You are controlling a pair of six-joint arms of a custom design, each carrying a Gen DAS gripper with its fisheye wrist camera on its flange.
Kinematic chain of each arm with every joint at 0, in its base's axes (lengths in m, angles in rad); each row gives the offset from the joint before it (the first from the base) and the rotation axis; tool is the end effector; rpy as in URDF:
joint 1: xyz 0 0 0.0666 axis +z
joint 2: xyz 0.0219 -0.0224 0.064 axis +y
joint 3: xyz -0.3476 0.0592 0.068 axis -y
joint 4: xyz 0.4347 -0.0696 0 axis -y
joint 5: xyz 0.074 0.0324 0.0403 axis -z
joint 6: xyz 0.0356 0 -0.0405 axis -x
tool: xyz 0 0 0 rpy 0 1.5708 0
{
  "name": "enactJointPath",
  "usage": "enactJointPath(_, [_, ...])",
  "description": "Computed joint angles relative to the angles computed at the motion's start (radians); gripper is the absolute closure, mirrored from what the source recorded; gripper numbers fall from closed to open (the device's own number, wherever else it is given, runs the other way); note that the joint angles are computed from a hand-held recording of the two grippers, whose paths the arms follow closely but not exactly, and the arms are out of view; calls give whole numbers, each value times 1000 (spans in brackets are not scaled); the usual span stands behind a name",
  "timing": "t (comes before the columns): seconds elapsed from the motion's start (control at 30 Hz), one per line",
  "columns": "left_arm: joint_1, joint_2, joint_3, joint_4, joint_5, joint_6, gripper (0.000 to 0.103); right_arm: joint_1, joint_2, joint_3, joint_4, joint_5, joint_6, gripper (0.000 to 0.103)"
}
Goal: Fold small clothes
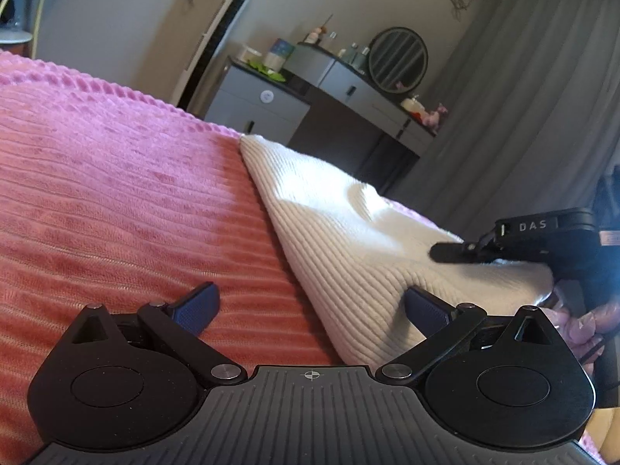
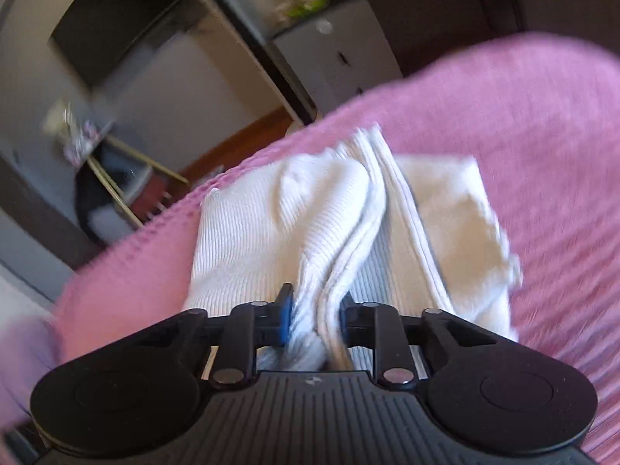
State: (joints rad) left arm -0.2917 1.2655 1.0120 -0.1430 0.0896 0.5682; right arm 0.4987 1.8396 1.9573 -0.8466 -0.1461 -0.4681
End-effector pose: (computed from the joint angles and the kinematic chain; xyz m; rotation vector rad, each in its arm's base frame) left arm 0.4817 -0.1484 0.3311 -0.2189 2.0114 -0.6434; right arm 0.6061 0.3356 0.4258 -0.1144 2.3795 0.6497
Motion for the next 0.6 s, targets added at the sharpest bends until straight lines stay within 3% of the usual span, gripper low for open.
enactJointPath(0.23, [18, -4, -15, 49, 45, 43, 0, 46, -35, 1, 26, 177, 136, 86])
enactJointPath(0.33, [25, -3, -18, 60, 78, 50, 0, 34, -45, -28, 3, 224, 137, 87])
enactJointPath(0.47, [24, 5, -8, 45, 87, 33, 0, 44, -30, -49, -67, 339, 269, 86])
enactJointPath(0.6, [12, 13, 4, 18, 66, -14, 0, 44, -38, -44, -83, 354, 248, 78])
